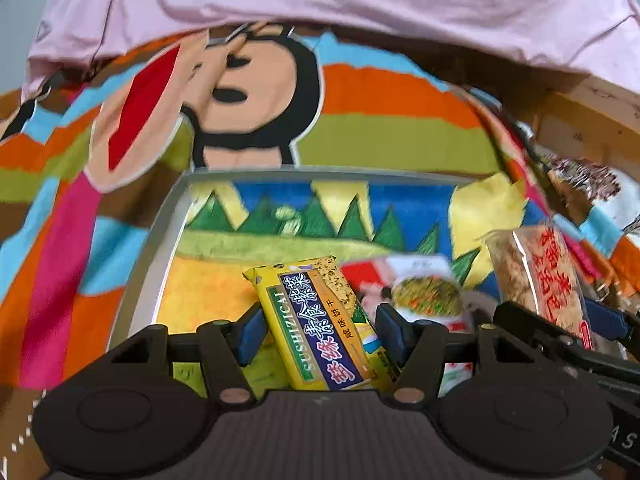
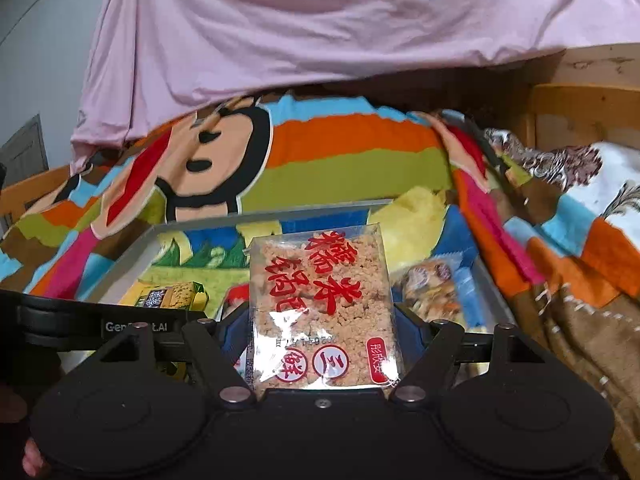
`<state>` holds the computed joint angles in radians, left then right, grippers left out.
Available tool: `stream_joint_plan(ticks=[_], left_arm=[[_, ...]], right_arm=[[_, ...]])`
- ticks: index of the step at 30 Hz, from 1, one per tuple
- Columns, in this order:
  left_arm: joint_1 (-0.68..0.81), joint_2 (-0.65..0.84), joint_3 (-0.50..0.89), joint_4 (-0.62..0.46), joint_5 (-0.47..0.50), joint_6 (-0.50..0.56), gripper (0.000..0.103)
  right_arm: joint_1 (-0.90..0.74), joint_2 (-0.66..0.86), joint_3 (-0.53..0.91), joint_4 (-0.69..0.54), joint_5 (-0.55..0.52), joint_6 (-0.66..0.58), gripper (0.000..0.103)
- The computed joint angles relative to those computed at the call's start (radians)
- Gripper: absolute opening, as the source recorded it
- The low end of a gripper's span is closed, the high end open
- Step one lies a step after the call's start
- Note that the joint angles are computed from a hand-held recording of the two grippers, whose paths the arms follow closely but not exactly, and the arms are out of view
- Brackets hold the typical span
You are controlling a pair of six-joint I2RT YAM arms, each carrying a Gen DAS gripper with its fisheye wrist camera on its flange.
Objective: Organize snacks
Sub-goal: 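Lower the yellow packet and rice-cake packet into the tray with both tools, then open both tools and lift them away from the tray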
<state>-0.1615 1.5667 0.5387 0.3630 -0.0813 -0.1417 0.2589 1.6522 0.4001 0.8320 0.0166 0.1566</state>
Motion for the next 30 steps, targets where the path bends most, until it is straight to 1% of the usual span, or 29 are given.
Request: stream_joint_plan(ticks=[3, 6, 11, 13, 15, 17, 19, 22, 23, 26, 28, 30], left_arm=[[0.004, 0.012, 0.000, -0.017, 0.004, 0.005, 0.064], [-0.001, 0.031, 0.008, -0.025, -0.007, 0.012, 0.064], [0.001, 0.038, -0.001, -0.017, 0.000, 0.010, 0.064], [0.007, 0.035, -0.006, -0.012, 0.010, 0.008, 0.066], [0.018, 0.031, -0.006, -0.018, 0.022, -0.005, 0.075], [0.039, 0.015, -0.017, -0.016, 0.048, -0.033, 0.079], [0.059, -0.007, -0.022, -0.029, 0.074, -0.057, 0.079], [0.077, -0.068, -0.038, -0.056, 0.088, -0.079, 0.086], [0.082, -0.098, -0.046, -0.066, 0.087, -0.083, 0.089], [0.091, -0.216, -0.071, -0.116, 0.076, -0.093, 0.099], [0.094, -0.310, -0.080, -0.170, 0.065, -0.094, 0.101], [0.101, -0.409, -0.078, -0.244, 0.063, -0.083, 0.102]], right_arm=[[0.008, 0.015, 0.016, -0.024, 0.013, -0.001, 0.074], [0.005, 0.026, 0.044, -0.080, 0.011, -0.005, 0.074], [0.017, 0.036, 0.053, -0.096, 0.026, -0.029, 0.075], [0.016, 0.035, 0.053, -0.096, 0.029, -0.029, 0.076], [0.015, 0.028, 0.048, -0.092, 0.032, -0.028, 0.079], [0.016, 0.014, 0.037, -0.080, 0.038, -0.032, 0.080], [0.021, -0.010, 0.023, -0.071, 0.049, -0.041, 0.083], [0.026, -0.072, -0.002, -0.067, 0.074, -0.049, 0.087], [0.025, -0.100, -0.012, -0.068, 0.075, -0.045, 0.091], [0.025, -0.216, -0.050, -0.084, 0.088, -0.027, 0.094], [0.031, -0.316, -0.075, -0.115, 0.103, -0.019, 0.101], [0.031, -0.430, -0.106, -0.149, 0.108, -0.011, 0.102]])
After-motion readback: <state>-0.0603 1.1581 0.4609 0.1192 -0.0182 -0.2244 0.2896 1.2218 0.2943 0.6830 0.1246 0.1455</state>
